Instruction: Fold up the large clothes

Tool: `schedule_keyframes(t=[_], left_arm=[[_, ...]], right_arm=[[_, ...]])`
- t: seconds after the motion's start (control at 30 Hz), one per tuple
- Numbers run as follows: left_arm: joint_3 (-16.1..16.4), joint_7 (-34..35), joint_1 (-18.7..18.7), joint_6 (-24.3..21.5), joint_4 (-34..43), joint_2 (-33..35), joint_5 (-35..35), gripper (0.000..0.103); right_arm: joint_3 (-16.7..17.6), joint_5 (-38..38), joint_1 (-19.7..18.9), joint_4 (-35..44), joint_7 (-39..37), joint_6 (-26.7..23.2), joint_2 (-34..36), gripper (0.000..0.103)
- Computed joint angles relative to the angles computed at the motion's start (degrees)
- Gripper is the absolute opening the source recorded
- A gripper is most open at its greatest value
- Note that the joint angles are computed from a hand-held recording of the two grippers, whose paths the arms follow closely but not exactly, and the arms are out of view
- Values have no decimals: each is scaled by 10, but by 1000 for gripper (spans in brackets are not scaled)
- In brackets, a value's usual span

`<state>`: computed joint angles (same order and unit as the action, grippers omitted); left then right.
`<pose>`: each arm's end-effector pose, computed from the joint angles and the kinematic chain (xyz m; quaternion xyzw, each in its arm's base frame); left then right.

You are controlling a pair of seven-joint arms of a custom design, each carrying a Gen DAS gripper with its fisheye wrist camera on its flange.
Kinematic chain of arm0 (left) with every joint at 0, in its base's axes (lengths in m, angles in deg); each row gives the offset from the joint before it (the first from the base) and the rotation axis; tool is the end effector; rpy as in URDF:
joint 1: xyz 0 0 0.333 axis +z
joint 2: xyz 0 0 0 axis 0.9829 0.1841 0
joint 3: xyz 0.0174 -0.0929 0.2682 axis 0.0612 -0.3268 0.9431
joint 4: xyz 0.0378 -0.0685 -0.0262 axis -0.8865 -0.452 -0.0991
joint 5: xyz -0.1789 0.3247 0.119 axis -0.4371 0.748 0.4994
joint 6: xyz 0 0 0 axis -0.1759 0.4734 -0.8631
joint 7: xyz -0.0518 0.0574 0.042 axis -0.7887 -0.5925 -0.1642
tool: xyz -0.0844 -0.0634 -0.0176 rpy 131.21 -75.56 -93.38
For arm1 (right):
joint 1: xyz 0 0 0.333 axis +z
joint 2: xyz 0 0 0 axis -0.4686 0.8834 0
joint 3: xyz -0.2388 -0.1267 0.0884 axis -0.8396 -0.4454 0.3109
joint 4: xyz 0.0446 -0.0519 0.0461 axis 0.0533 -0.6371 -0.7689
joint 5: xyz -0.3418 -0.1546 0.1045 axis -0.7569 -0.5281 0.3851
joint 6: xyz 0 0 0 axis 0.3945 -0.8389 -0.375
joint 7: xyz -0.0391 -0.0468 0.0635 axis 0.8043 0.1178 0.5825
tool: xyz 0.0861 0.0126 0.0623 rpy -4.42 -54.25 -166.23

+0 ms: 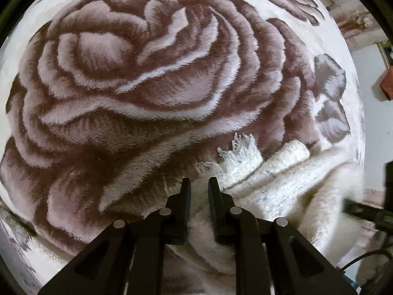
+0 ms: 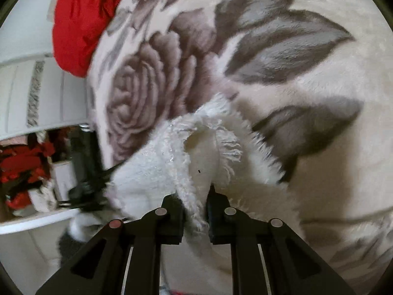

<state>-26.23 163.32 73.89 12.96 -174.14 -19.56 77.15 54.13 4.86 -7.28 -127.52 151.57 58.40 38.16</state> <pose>0.5287 -0.1566 0.5536 0.6063 -0.7888 0.0407 0.0925 0.3844 0.1750 0.5574 -0.4632 0.8186 0.2393 0.2409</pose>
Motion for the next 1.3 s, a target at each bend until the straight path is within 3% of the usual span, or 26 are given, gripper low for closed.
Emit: schedule_keyframes(t=[0.13,0.33,0.37,0.4,0.43,0.47,0.5,0.67,0.8,0.9,1.0,1.13,1.3], left_arm=[[5,-20,5,7,-4,-19,10,17],[-1,-51,-2,43,6,-74,69,20],[2,-54,-1,53,1,-88,67,26],[5,-55,1,61,-7,-102,64,39],[8,-59,2,68,-17,-121,61,54],[8,-63,3,71,-23,-132,60,80],[9,-68,3,80,-40,-152,60,91],[17,-89,2,93,-132,-247,51,91],[39,-81,-2,63,-222,-319,20,91],[59,-84,-2,36,-283,-358,-23,91],[86,-85,-5,69,-350,-387,-111,91],[114,-44,-18,94,-386,-373,-210,93],[88,8,-26,146,-404,-375,-236,91]], right_arm=[[-10,33,10,-8,-31,6,36,16],[5,-45,-2,74,-74,-79,66,30],[11,-63,-5,87,-77,-90,68,34],[17,-82,-7,98,-81,-101,72,36],[24,-104,-7,111,-87,-115,75,40],[29,-116,-8,119,-89,-124,78,48],[31,-125,-7,128,-92,-134,82,56],[25,-108,-4,136,-102,-158,72,67],[15,-86,-12,81,-93,-143,8,83],[-4,-49,-17,10,-96,-123,-42,84],[-34,20,-16,-74,-109,-102,-76,85],[-73,171,19,-167,-216,-39,-85,85],[-79,311,36,-195,-304,-18,-50,88]])
